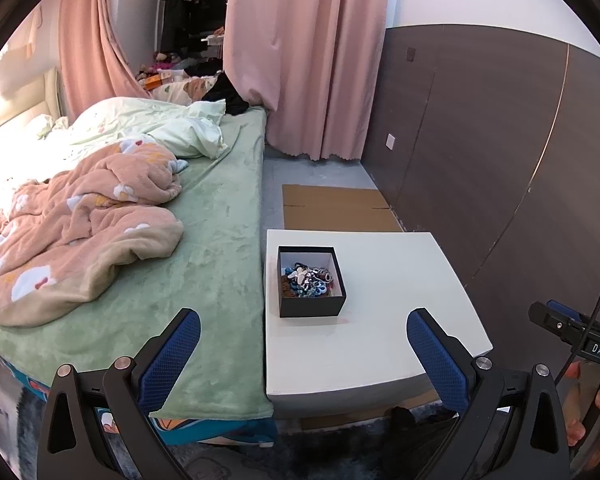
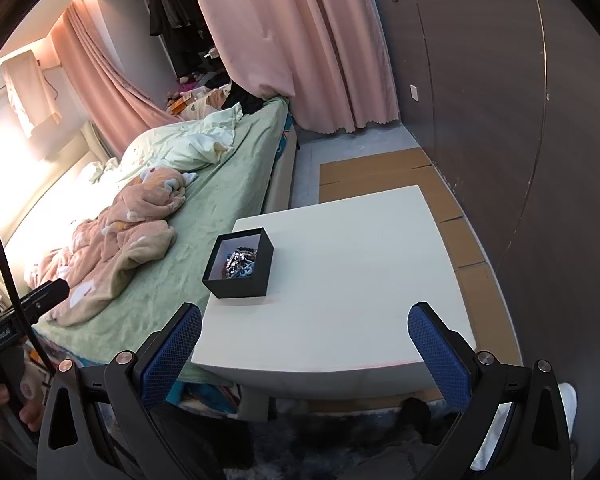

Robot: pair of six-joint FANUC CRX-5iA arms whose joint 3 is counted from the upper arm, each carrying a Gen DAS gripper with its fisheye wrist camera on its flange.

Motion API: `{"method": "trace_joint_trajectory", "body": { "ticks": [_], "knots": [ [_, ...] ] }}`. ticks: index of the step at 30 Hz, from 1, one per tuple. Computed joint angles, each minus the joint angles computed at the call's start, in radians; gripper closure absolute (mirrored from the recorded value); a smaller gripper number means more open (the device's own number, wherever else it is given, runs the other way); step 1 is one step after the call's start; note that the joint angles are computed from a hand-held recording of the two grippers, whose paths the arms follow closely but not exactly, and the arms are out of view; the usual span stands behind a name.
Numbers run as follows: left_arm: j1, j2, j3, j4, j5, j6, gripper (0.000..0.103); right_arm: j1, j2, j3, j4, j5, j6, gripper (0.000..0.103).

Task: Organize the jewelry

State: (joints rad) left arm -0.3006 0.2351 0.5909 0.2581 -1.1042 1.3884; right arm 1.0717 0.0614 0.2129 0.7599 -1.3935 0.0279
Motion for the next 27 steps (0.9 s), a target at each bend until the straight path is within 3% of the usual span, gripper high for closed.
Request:
{"method": "trace_joint_trajectory", "body": {
  "ticks": [27],
  "knots": [
    [-0.006, -0.016, -0.013, 0.009, 0.018, -0.014, 0.0, 0.001, 0.013, 0.024, 0.017, -0.01, -0.005, 0.0]
  ]
}}
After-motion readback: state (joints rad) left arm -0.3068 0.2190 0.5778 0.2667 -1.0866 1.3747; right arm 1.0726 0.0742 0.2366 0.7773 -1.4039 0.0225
